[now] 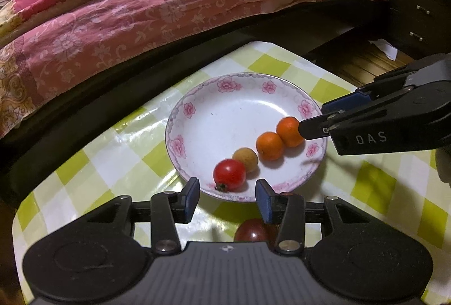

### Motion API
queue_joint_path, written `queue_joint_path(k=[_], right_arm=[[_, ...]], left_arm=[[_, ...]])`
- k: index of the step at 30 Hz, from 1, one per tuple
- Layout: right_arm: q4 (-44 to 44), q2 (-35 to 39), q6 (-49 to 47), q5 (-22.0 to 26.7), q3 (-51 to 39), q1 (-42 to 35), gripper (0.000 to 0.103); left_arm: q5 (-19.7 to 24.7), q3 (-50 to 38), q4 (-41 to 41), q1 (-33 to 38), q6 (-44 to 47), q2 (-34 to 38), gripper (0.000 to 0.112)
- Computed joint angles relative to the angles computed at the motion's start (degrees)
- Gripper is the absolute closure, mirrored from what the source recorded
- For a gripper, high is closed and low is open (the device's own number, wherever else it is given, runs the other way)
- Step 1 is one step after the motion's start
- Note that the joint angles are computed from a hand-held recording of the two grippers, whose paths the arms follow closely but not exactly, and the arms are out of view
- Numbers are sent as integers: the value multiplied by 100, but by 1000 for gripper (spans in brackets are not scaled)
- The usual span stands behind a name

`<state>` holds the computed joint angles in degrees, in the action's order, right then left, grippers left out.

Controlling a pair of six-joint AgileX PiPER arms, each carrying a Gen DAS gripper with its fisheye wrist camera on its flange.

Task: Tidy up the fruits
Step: 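Lower both fruits into the plate and open both grippers, then grasp a brown longan with the left gripper while the right gripper grasps a tangerine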

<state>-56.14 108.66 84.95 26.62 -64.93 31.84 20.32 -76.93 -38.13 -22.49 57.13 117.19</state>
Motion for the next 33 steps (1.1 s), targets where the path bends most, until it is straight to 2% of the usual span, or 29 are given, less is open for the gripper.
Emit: queue_joint_path(k=[3, 10, 15, 22, 30, 33], right_arm=[[120, -57, -107, -21, 46, 38, 71], [695, -211, -786, 19, 222, 307, 71], [1193, -350, -1173, -47, 403, 459, 71], [2124, -279, -1968, -25, 271, 561, 71], [2921, -254, -2717, -169, 233, 513, 68], [3110, -256, -2902, -204, 244, 519, 68]], left_arm=[[163, 213, -289, 132, 396, -132, 61], [855, 740, -770, 551, 1140, -417, 61], [984, 1154, -908, 600, 1671, -633, 61], [903, 1278, -745, 439, 1608, -553, 61], [577, 1373, -784, 226, 1602, -452, 62], [419, 1425, -832, 185, 1570, -449, 65]])
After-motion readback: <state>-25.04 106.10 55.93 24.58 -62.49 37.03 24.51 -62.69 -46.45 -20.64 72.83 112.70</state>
